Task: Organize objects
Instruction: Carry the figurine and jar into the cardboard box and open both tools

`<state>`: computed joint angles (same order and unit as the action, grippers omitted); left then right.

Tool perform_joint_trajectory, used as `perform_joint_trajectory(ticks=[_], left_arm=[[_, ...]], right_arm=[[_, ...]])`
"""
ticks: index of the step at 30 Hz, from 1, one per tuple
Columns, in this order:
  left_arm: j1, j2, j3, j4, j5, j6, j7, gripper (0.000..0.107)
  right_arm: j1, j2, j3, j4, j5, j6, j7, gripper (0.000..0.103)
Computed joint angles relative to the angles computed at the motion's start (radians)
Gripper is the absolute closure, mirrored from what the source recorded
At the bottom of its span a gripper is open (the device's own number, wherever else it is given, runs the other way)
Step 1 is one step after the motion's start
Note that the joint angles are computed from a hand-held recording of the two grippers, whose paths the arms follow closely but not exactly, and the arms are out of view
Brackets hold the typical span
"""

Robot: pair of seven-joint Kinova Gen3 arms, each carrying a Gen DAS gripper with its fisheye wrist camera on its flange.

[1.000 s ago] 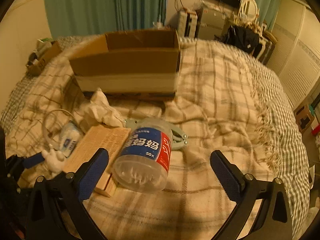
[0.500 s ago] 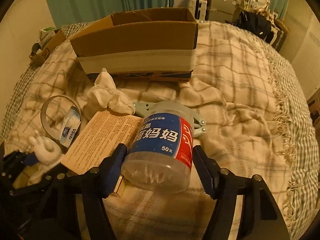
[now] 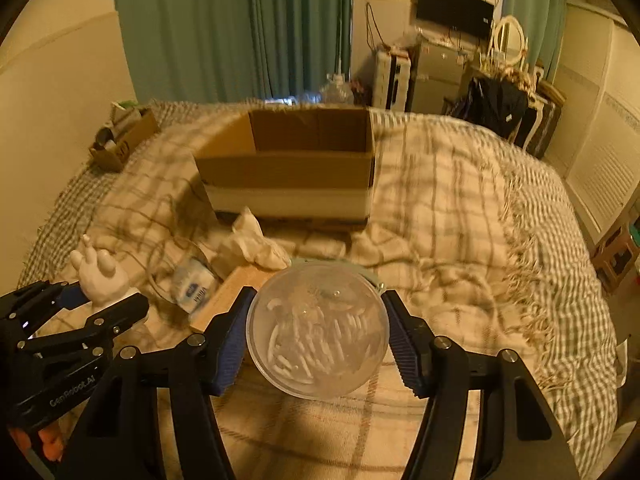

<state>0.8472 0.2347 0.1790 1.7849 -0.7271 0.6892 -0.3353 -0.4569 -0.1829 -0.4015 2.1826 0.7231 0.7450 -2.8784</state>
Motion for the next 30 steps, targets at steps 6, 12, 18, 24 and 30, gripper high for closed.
perform_joint_trajectory(ticks=[6, 12, 18, 24, 30], left_arm=[[-0.033, -0.035, 0.012, -0.052, 0.018, 0.004, -0.061, 0.057], [-0.082, -0.020, 0.012, -0.164, 0.047, 0.021, -0.191, 0.057], [-0.138, 0.054, -0.018, -0.331, 0.135, 0.042, -0.362, 0.057], [-0.181, 0.191, -0.048, -0.524, 0.244, 0.069, -0.548, 0.057], [-0.223, 0.374, -0.058, -0.739, 0.371, 0.137, -0.713, 0.057]], right_arm=[[0.017, -0.071, -0.016, -0.070, -0.011, 0.053, 0.099, 0.041], [0.068, -0.080, 0.014, -0.183, -0.032, 0.042, 0.272, 0.041], [0.117, -0.003, 0.076, -0.313, -0.079, -0.015, 0.437, 0.041], [0.126, 0.169, 0.175, -0.467, -0.137, -0.063, 0.556, 0.041], [0.134, 0.339, 0.285, -0.575, -0.280, -0.128, 0.689, 0.041]])
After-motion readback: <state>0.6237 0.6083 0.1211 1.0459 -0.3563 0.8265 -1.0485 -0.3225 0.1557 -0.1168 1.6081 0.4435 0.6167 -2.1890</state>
